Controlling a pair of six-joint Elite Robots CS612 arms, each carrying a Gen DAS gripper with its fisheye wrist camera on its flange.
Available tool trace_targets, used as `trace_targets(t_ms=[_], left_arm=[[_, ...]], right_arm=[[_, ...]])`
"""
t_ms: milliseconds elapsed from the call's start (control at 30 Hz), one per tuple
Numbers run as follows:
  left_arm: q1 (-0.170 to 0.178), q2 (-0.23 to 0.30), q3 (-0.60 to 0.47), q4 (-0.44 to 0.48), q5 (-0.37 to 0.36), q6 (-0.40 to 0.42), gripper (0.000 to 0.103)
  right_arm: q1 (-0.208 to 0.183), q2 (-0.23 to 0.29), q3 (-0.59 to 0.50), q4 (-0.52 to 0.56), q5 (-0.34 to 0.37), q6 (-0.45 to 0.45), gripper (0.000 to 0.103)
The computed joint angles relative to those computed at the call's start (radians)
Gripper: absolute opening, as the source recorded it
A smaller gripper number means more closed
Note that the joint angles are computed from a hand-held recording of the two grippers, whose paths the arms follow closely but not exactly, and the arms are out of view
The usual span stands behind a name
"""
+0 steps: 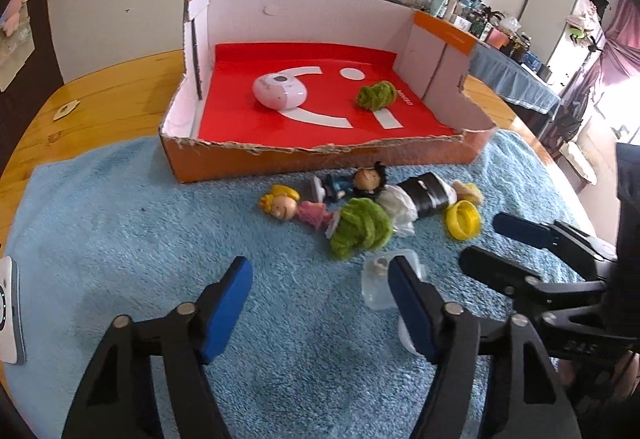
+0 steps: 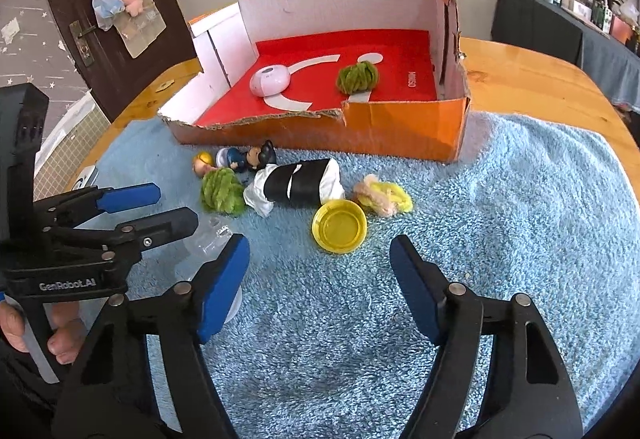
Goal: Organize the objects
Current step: 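Grasp the clear plastic box with the left gripper while the right gripper grasps the yellow lid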
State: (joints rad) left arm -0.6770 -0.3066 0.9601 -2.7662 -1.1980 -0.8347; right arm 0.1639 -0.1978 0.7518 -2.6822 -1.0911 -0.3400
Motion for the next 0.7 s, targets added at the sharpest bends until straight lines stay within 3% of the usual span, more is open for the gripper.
trace_targets(t_ms=[133, 300, 533, 700], left_arm=[[-0.003, -0.002, 0.005, -0.033, -0.033, 0.028, 0.069], [-0.009, 0.009, -0.022, -0.026, -0.046, 0.069, 0.069], [-0.007, 0.031, -0.058, 0.013, -0.077, 0.043, 0.047], [-0.010, 0.042, -0.079, 0.032, -0.068, 0.048, 0.043]], right_arm=[[0.001, 0.006, -0.012, 0.015, -0.002, -0.005, 0.071], [0.003, 0.023, -0.043, 0.039, -0.012, -0.014, 0.064], [0.007, 0.042, -0.081, 0.042, -0.040, -0.037, 0.054], [0.012, 0.055, -0.102, 0.035, -0.062, -0.054, 0.050]])
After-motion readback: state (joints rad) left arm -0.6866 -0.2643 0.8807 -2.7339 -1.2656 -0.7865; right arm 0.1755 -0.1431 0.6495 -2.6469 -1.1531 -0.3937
